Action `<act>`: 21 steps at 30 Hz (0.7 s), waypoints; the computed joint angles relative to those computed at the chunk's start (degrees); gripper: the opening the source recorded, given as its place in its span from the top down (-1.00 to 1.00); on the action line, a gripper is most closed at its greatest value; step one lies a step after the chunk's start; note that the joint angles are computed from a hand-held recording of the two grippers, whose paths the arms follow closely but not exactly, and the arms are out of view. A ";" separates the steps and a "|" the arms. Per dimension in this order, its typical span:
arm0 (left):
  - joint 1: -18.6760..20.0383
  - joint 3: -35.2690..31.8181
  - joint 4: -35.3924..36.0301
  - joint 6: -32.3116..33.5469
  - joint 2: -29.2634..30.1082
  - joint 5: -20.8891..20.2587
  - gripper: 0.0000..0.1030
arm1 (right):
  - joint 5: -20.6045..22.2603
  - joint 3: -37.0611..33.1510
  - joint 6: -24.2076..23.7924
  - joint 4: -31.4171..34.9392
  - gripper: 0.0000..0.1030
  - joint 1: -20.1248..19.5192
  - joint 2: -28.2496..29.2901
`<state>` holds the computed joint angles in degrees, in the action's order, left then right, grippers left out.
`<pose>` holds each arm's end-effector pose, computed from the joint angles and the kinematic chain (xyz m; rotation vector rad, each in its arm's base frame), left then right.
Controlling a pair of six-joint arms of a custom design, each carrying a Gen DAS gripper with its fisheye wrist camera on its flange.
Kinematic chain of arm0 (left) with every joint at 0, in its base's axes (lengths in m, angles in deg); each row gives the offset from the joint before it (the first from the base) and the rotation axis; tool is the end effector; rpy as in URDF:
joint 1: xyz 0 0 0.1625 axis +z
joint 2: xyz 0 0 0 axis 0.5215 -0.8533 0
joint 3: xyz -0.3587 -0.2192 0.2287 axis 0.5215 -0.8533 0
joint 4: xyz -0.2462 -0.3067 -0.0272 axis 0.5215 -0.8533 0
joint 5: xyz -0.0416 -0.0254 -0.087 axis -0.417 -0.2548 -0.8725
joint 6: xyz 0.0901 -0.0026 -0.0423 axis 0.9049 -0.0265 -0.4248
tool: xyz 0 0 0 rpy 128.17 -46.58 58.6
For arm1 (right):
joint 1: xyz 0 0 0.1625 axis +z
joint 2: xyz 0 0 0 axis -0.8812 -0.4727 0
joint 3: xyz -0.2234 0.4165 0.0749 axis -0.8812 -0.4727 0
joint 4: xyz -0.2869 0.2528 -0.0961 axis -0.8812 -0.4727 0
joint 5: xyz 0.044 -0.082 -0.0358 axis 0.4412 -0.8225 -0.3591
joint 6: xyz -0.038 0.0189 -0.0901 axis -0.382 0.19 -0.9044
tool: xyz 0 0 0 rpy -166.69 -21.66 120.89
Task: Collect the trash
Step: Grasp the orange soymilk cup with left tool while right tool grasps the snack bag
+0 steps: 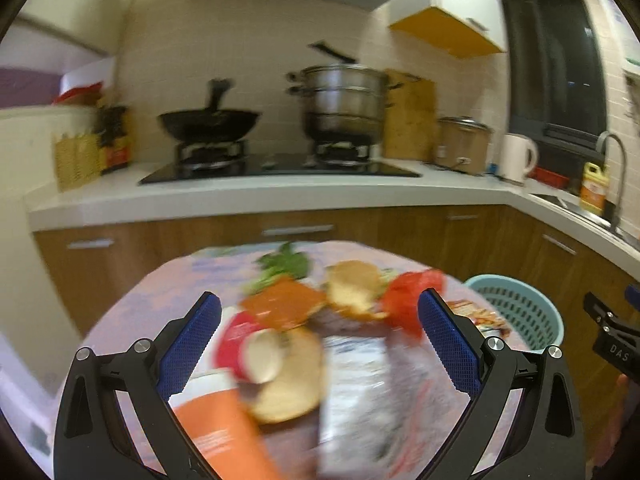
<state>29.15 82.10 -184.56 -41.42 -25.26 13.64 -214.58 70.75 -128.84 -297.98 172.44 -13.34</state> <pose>-0.1034 -0.5937 0.2875 0.5047 2.0684 -1.3766 0.2782 -0.5728 0.0798 0.3105 -1.8335 1.3284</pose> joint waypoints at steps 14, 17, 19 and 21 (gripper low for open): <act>3.35 5.68 20.83 -28.18 -10.02 8.42 -0.85 | 4.55 -0.53 2.03 5.42 -0.76 0.42 0.01; 4.68 6.47 24.39 -32.60 -10.41 4.70 -0.83 | 5.97 0.26 4.24 8.93 -0.76 0.02 -0.67; 5.48 6.82 25.44 -34.54 -10.52 2.62 -0.78 | 7.00 0.74 5.11 11.05 -0.76 -0.20 -0.97; 5.97 6.88 26.48 -36.36 -10.43 2.08 -0.65 | 8.90 1.69 5.98 13.47 -0.76 -0.47 -1.45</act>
<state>35.12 88.98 -158.08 -77.78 -35.69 15.72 -205.67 72.44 -122.85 -284.50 171.97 -14.79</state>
